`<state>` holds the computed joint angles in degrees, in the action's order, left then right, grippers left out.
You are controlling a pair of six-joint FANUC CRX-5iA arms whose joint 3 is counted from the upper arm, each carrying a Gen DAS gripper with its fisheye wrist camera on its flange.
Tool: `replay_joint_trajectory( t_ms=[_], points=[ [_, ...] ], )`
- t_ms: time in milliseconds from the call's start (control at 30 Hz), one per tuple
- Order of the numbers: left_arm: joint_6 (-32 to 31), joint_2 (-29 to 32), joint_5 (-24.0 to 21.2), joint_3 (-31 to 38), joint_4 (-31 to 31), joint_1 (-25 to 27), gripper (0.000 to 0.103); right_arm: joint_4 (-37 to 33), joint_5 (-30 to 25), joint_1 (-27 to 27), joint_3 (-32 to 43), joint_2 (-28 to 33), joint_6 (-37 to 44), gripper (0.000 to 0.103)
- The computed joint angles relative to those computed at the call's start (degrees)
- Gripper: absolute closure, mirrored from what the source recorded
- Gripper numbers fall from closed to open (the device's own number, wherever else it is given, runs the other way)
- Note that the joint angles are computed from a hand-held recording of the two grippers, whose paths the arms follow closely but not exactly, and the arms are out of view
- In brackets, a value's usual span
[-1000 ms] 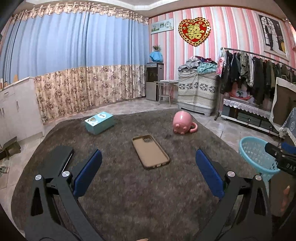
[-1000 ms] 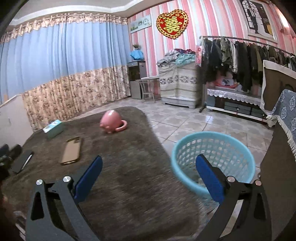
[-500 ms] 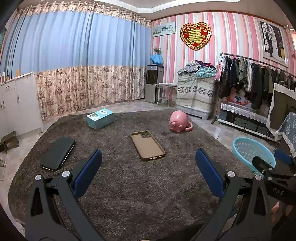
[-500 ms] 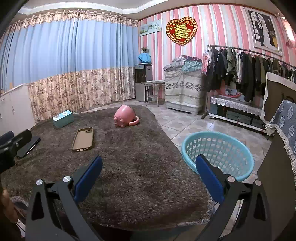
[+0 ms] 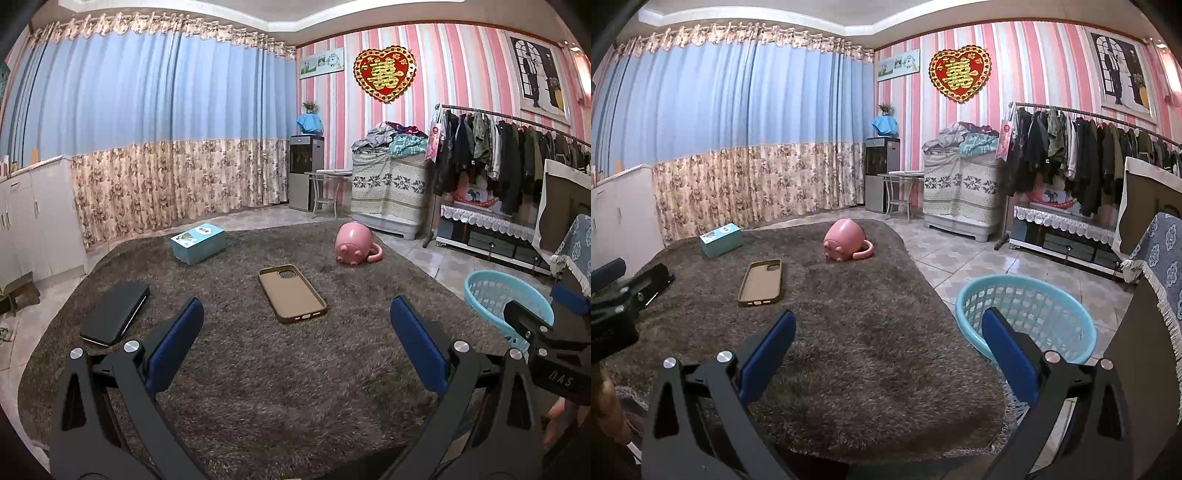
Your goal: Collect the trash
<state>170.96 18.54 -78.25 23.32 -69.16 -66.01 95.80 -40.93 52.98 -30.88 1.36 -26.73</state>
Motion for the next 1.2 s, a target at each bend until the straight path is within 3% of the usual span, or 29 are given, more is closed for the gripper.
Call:
replay_joint_trajectory(
  t_ms=[1200],
  points=[
    [1.7,-0.9,0.8,-2.1,-0.7,0.3,0.005,1.0,1.5,-1.5,-1.2,-0.4,0.1,0.004]
  ],
)
